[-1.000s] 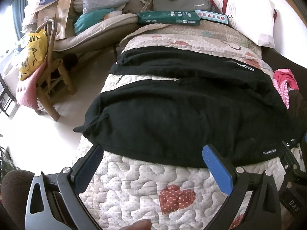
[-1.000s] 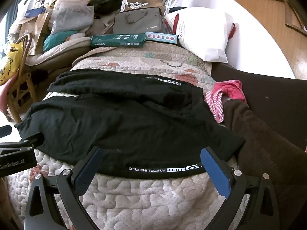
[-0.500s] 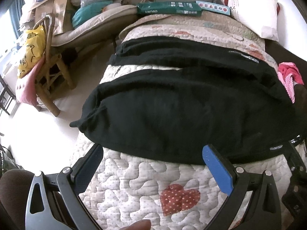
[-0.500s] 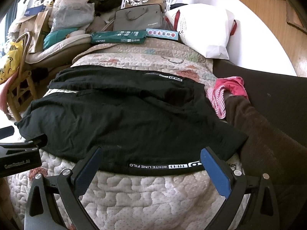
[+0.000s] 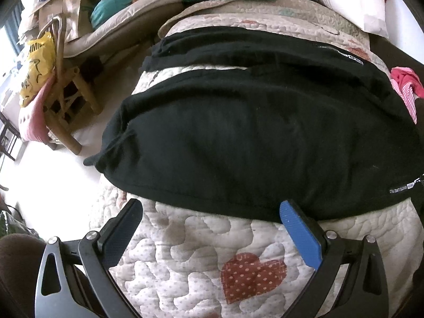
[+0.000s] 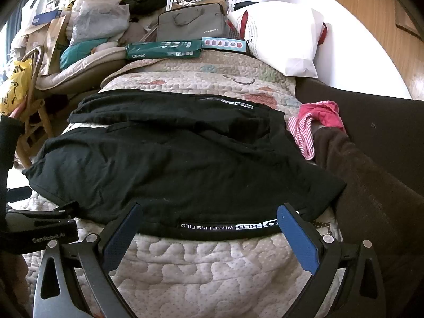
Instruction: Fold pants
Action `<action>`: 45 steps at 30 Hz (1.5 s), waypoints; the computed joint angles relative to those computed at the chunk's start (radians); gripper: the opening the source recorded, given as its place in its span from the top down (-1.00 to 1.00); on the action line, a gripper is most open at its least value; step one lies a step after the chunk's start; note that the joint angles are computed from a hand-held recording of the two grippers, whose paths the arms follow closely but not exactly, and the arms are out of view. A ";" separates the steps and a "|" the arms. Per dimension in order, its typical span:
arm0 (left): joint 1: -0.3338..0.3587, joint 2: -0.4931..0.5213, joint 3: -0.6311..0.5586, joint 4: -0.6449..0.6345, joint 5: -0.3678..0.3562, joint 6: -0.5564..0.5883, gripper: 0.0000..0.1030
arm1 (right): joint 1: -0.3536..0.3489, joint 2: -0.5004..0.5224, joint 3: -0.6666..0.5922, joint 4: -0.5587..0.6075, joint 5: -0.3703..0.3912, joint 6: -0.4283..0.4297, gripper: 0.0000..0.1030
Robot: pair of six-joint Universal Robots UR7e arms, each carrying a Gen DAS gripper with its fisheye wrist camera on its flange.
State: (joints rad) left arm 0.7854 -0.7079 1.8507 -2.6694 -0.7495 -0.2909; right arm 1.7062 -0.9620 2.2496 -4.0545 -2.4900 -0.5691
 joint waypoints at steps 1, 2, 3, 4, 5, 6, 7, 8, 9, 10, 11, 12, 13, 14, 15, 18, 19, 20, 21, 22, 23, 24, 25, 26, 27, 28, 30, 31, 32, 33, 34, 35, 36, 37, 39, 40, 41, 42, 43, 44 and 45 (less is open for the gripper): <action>0.006 -0.005 0.004 -0.003 -0.017 -0.013 -1.00 | 0.000 0.000 0.001 0.001 0.001 0.002 -1.00; 0.010 -0.008 0.006 -0.009 -0.029 -0.016 -1.00 | 0.000 -0.001 0.002 0.004 0.002 0.005 -1.00; 0.018 -0.013 0.012 -0.025 -0.051 -0.015 -1.00 | 0.000 -0.004 0.004 0.008 0.003 0.009 -1.00; 0.028 -0.019 0.017 -0.040 -0.079 -0.013 -1.00 | 0.000 -0.005 0.005 0.010 0.004 0.011 -1.00; 0.035 -0.023 0.016 -0.040 -0.095 -0.013 -1.00 | 0.000 -0.005 0.005 0.012 0.004 0.012 -1.00; 0.036 -0.025 0.015 -0.034 -0.102 -0.011 -1.00 | 0.000 -0.006 0.005 0.015 0.006 0.014 -1.00; 0.034 -0.025 0.013 -0.024 -0.099 -0.007 -1.00 | -0.001 -0.009 0.006 0.015 0.008 0.014 -1.00; 0.031 -0.025 0.013 -0.019 -0.095 -0.004 -1.00 | 0.000 -0.009 0.007 0.013 0.009 0.014 -1.00; 0.029 -0.028 0.014 -0.009 -0.093 -0.005 -1.00 | 0.001 -0.009 0.007 0.014 0.010 0.015 -1.00; 0.026 -0.032 0.015 -0.001 -0.093 -0.006 -1.00 | 0.002 -0.010 0.008 0.013 0.011 0.014 -1.00; 0.024 -0.035 0.017 -0.001 -0.092 -0.004 -1.00 | 0.002 -0.010 0.009 0.010 0.012 0.012 -1.00; 0.021 -0.039 0.023 -0.010 -0.087 -0.001 -1.00 | 0.003 -0.009 0.009 0.006 0.014 0.010 -1.00; 0.013 -0.043 0.035 -0.032 -0.073 0.004 -1.00 | 0.004 -0.011 0.011 0.003 0.016 0.009 -1.00; 0.004 -0.046 0.049 -0.062 -0.051 0.013 -1.00 | 0.005 -0.011 0.011 0.000 0.017 0.009 -1.00; -0.005 -0.050 0.062 -0.092 -0.034 0.026 -1.00 | 0.006 -0.013 0.012 -0.001 0.019 0.011 -1.00; -0.027 -0.062 0.090 -0.159 -0.008 0.059 -1.00 | 0.008 -0.019 0.016 -0.006 0.025 0.017 -1.00; -0.037 -0.068 0.102 -0.187 0.004 0.073 -1.00 | 0.010 -0.020 0.016 -0.007 0.026 0.017 -1.00; -0.043 -0.073 0.106 -0.197 0.009 0.080 -1.00 | 0.011 -0.022 0.016 -0.007 0.026 0.017 -1.00; -0.050 -0.081 0.112 -0.210 0.016 0.088 -1.00 | 0.013 -0.023 0.017 -0.009 0.027 0.017 -1.00; -0.057 -0.090 0.116 -0.222 0.019 0.098 -1.00 | 0.013 -0.029 0.019 -0.004 0.030 0.019 -1.00; -0.063 -0.098 0.117 -0.233 0.021 0.110 -1.00 | 0.014 -0.036 0.020 0.005 0.033 0.022 -1.00; -0.066 -0.102 0.112 -0.231 0.021 0.118 -1.00 | 0.015 -0.045 0.023 0.015 0.039 0.026 -1.00; -0.071 -0.109 0.104 -0.219 0.019 0.129 -1.00 | 0.018 -0.055 0.022 0.035 0.046 0.033 -1.00; -0.072 -0.113 0.098 -0.208 0.015 0.133 -1.00 | 0.019 -0.068 0.023 0.059 0.054 0.040 -1.00; -0.072 -0.118 0.085 -0.184 0.006 0.135 -1.00 | 0.020 -0.084 0.021 0.095 0.063 0.053 -1.00; -0.070 -0.122 0.067 -0.146 -0.009 0.131 -1.00 | 0.021 -0.106 0.018 0.149 0.075 0.074 -1.00; -0.064 -0.125 0.032 -0.078 -0.042 0.120 -1.00 | 0.018 -0.146 0.011 0.246 0.095 0.113 -1.00; -0.059 -0.121 0.007 -0.042 -0.057 0.118 -1.00 | 0.012 -0.177 0.003 0.318 0.109 0.139 -1.00; -0.056 -0.114 -0.012 -0.026 -0.062 0.122 -1.00 | 0.009 -0.191 -0.006 0.356 0.112 0.151 -1.00; -0.055 -0.104 -0.036 -0.017 -0.062 0.135 -1.00 | 0.005 -0.204 -0.018 0.394 0.111 0.161 -1.00; -0.056 -0.096 -0.049 -0.016 -0.056 0.145 -1.00 | -0.002 -0.224 -0.038 0.449 0.106 0.174 -1.00; -0.056 -0.084 -0.070 -0.014 -0.046 0.161 -1.00 | -0.007 -0.234 -0.052 0.479 0.100 0.186 -1.00; -0.057 -0.074 -0.086 -0.016 -0.038 0.174 -1.00 | -0.014 -0.250 -0.073 0.525 0.093 0.208 -1.00; -0.058 -0.067 -0.098 -0.019 -0.033 0.183 -1.00 | -0.021 -0.265 -0.089 0.566 0.091 0.234 -1.00; -0.057 -0.051 -0.129 -0.017 -0.032 0.198 -1.00 | -0.038 -0.297 -0.117 0.643 0.102 0.284 -1.00; -0.055 -0.042 -0.149 -0.011 -0.034 0.205 -1.00 | -0.044 -0.306 -0.130 0.667 0.107 0.299 -1.00; -0.054 -0.034 -0.163 -0.008 -0.034 0.210 -1.00 | -0.050 -0.313 -0.139 0.680 0.110 0.304 -1.00; -0.053 -0.026 -0.179 -0.004 -0.033 0.216 -1.00 | -0.056 -0.316 -0.155 0.693 0.110 0.305 -1.00; -0.051 -0.015 -0.197 0.002 -0.030 0.224 -1.00 | -0.058 -0.315 -0.167 0.700 0.108 0.303 -1.00; -0.050 -0.006 -0.210 0.005 -0.028 0.230 -1.00 | -0.060 -0.311 -0.180 0.708 0.105 0.298 -1.00; -0.047 0.002 -0.225 0.011 -0.027 0.235 -1.00 | -0.062 -0.310 -0.189 0.714 0.105 0.295 -1.00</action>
State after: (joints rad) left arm 0.7382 -0.7058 1.6258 -2.6582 -0.7769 -0.0562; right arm 1.6441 -1.2718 2.0607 -3.3401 -2.3854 -0.2742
